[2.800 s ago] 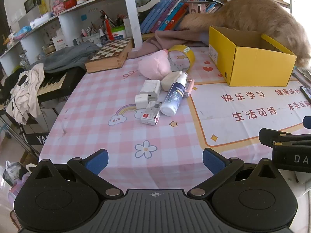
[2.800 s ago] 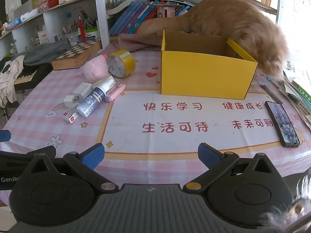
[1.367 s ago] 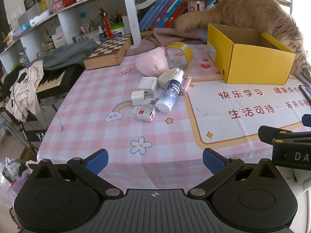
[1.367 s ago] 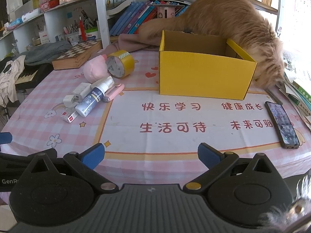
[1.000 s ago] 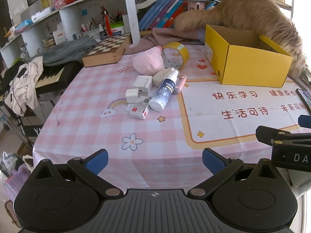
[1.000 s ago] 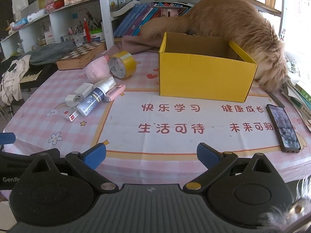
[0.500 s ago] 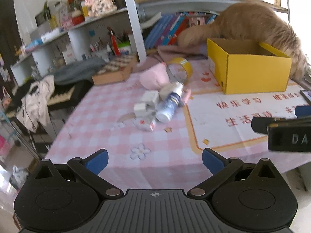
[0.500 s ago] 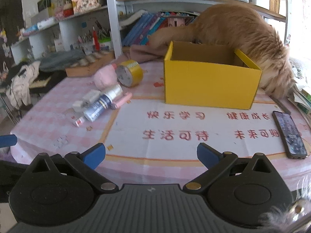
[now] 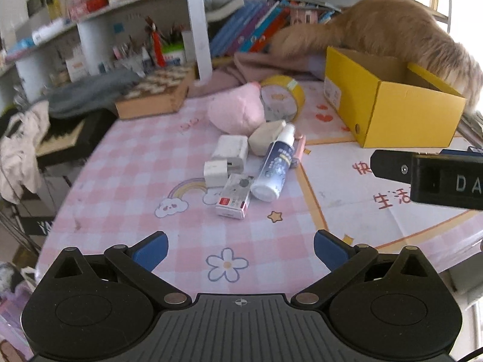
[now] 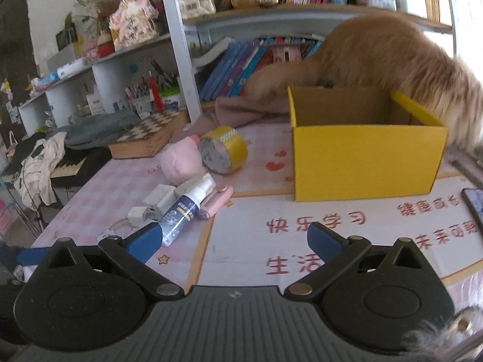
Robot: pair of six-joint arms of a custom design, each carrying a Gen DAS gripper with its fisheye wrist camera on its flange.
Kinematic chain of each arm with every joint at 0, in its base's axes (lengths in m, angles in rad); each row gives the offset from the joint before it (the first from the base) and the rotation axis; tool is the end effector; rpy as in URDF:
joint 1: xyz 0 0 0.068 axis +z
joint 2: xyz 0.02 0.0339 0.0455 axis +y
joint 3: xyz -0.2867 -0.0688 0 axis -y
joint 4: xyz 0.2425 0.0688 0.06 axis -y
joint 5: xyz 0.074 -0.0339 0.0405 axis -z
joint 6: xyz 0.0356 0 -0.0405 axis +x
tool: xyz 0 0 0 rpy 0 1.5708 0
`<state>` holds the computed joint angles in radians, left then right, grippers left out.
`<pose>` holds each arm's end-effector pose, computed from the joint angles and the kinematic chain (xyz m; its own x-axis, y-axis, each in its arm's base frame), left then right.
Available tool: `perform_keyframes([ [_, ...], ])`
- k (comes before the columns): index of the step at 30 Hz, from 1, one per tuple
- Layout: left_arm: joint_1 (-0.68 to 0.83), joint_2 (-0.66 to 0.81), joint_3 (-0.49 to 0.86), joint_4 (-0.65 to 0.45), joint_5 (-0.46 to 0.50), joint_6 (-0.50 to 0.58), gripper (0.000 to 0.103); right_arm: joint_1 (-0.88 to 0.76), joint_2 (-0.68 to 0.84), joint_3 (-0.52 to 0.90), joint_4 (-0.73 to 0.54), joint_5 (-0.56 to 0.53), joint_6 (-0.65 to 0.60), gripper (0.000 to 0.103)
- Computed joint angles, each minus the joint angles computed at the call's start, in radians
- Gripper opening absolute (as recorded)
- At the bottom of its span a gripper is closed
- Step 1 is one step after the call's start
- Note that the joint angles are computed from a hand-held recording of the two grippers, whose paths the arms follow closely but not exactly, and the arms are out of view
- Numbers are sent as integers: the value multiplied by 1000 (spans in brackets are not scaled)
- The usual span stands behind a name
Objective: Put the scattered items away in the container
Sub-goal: 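Grasp the white-red card package with left tool while right tool grasps the spray bottle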
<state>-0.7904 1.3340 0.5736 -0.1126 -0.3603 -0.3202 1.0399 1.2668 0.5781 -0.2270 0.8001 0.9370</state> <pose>0.1769 -0.1608 0.1863 -0.6709 0.2590 -0.6949 0.3102 0.9491 0.0542 0.1333 0.1766 0.2009 -0.5435 0.1830 -0.8192 0.0988 0.9831 0.1540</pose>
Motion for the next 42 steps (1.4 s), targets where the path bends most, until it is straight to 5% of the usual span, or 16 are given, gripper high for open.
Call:
perform_keyframes([
  [8, 163, 100, 21, 104, 161, 113, 97, -137, 133, 94, 51, -196, -68, 94],
  [13, 237, 174, 64, 116, 256, 170, 70, -190, 210, 148, 88, -273, -103, 84],
  [17, 264, 224, 93, 130, 297, 219, 62, -241, 275, 199, 111, -347, -127, 72],
  [31, 311, 369, 209, 119, 388, 303, 36, -390, 465, 359, 153, -591, -56, 49],
  [42, 299, 408, 252, 107, 377, 362, 31, -438, 554, 422, 132, -651, -24, 43],
])
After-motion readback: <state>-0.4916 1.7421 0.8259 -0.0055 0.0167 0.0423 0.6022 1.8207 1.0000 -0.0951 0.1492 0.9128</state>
